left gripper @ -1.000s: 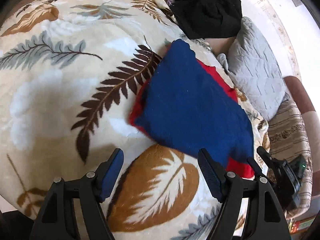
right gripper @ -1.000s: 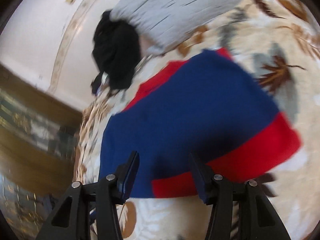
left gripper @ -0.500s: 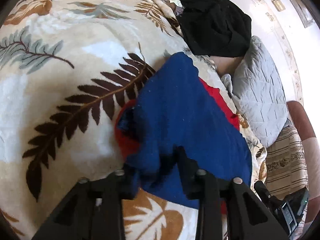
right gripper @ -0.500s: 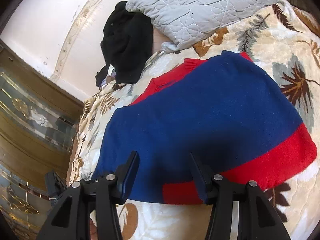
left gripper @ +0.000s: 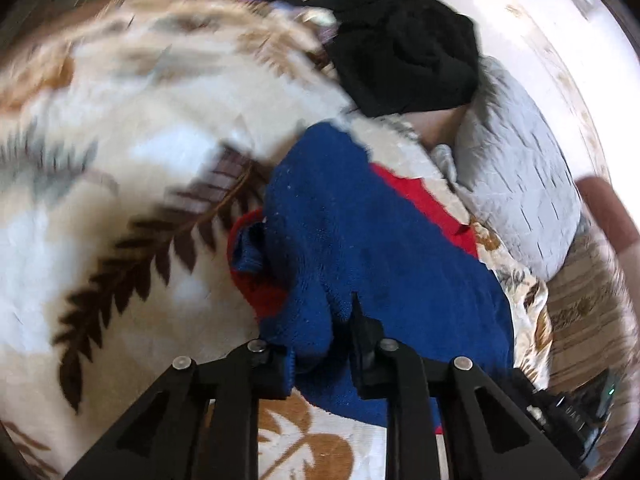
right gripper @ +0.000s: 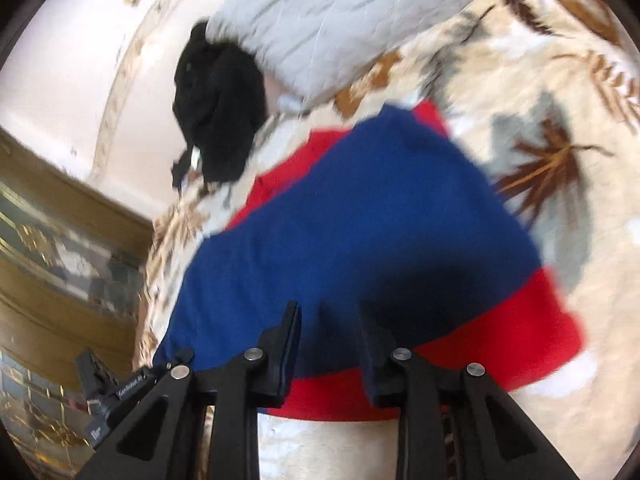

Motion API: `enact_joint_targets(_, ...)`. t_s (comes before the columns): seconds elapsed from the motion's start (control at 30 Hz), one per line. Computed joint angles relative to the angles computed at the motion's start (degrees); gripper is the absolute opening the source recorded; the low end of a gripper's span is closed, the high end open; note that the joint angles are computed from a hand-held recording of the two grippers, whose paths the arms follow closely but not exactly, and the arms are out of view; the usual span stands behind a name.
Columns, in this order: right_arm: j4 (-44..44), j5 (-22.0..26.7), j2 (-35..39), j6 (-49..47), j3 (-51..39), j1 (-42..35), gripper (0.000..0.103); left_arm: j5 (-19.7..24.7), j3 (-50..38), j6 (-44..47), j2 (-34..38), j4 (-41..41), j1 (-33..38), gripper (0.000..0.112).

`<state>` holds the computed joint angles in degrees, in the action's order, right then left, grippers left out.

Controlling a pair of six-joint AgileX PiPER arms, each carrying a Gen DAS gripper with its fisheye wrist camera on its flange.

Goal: Fold small clothes
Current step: 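Grasp the sweater's side edge with both grippers, then lift and fold the sweater over onto itself with both grippers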

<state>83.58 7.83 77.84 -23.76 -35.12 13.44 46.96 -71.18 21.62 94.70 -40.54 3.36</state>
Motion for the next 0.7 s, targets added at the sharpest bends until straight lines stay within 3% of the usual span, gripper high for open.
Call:
enact_joint_targets(0.17,2.0,-1.0,-8.8,-0.1,6.4,-5.0,0.029,-1.5,-3.8,-3.8,-4.9,9.1,-7.9,0.019)
enact_joint_targets(0.23,7.0,1.2,-12.1,-4.8,8.8,-8.7,0.029,-1.2,-6.7,-6.5,-5.7,13.5,-12.6,0.018)
enact_joint_targets(0.4,5.6,3.7,-17.4,-3.7,11.1,-15.3,0.029,-1.6,-11.6,-12.6,-6.2,23.7,-26.5,0.01)
enact_joint_targets(0.6,8.6,14.5,-20.0,-8.9,14.1,-30.2,0.029,-2.4,-14.4,-20.5,-1.4,35.9,-43.7,0.01)
enact_joint_targets(0.7,8.1,19.8,-19.0,-10.9,14.2,-34.9,0.032,0.1,-14.9,-17.4,0.9,32.9,-45.6,0.013)
